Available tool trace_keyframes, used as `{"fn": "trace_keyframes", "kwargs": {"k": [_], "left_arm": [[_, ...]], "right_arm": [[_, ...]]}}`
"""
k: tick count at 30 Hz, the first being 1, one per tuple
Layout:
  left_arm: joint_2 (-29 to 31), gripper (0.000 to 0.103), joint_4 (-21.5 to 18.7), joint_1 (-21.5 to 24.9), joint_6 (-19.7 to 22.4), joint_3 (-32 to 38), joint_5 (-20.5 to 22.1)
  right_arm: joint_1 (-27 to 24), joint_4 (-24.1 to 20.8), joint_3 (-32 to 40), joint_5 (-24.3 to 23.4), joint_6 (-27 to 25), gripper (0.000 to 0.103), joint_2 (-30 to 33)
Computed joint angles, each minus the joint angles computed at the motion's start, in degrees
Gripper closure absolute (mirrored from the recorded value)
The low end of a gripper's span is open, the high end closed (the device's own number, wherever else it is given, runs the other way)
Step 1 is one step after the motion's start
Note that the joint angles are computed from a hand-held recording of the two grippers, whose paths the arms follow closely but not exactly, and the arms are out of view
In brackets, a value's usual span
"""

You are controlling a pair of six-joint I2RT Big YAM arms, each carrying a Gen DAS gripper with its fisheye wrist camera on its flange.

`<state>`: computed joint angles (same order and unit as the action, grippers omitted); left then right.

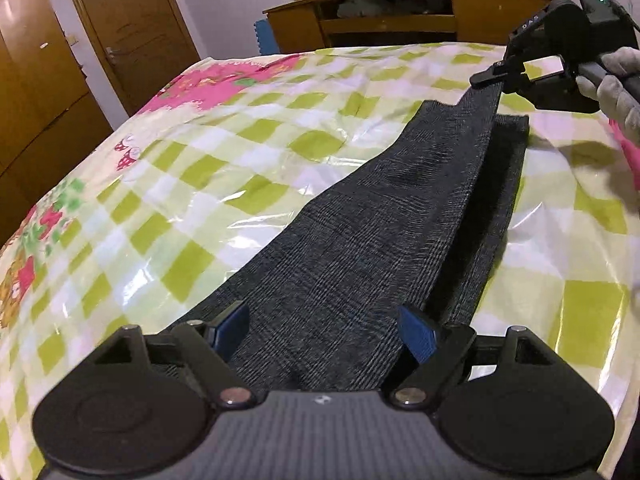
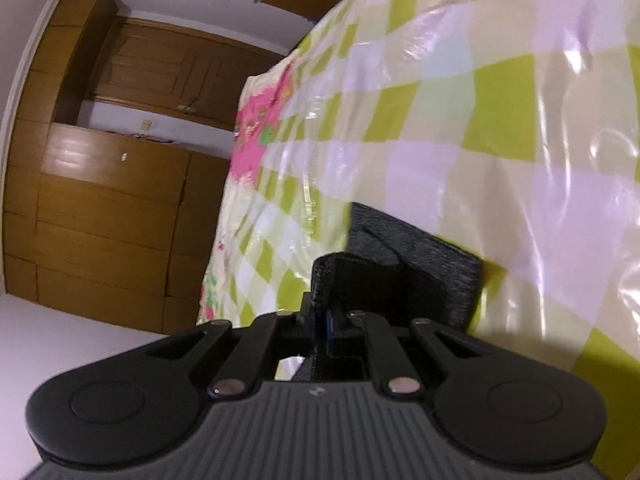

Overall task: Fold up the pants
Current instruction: 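Carry the held leg ends over the trousers toward the waistband with the right tool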

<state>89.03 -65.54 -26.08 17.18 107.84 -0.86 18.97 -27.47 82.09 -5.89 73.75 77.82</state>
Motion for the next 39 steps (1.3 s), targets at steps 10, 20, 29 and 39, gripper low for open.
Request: {"fn": "trace_keyframes", "kwargs": {"k": [10, 20, 29, 39], "left_arm": [[-0.47, 0.01, -0.78, -0.45, -0.55, -0.19, 0.49], [-0.67, 0.01, -0.49, -0.87, -1.62, -0.35, 1.66], [-2.88, 0.01, -1.34, -1.02, -1.94, -3.8, 2.45], [-10.19, 0.01, -2.14, 3.37, -5.04, -11.73, 1.73]], "right_arm": [[-0.75, -1.45, -0.65, -3.03, 2.25, 0.096, 0.41], [1.31, -6.87, 2.63, 2.92, -10.42, 0.096, 0.26], [0.07, -8.67, 0.2, 2.73, -7.06, 0.096, 0.18], [2.96, -25.59, 8.13, 15.2, -12.64, 0.088, 0.42]]}}
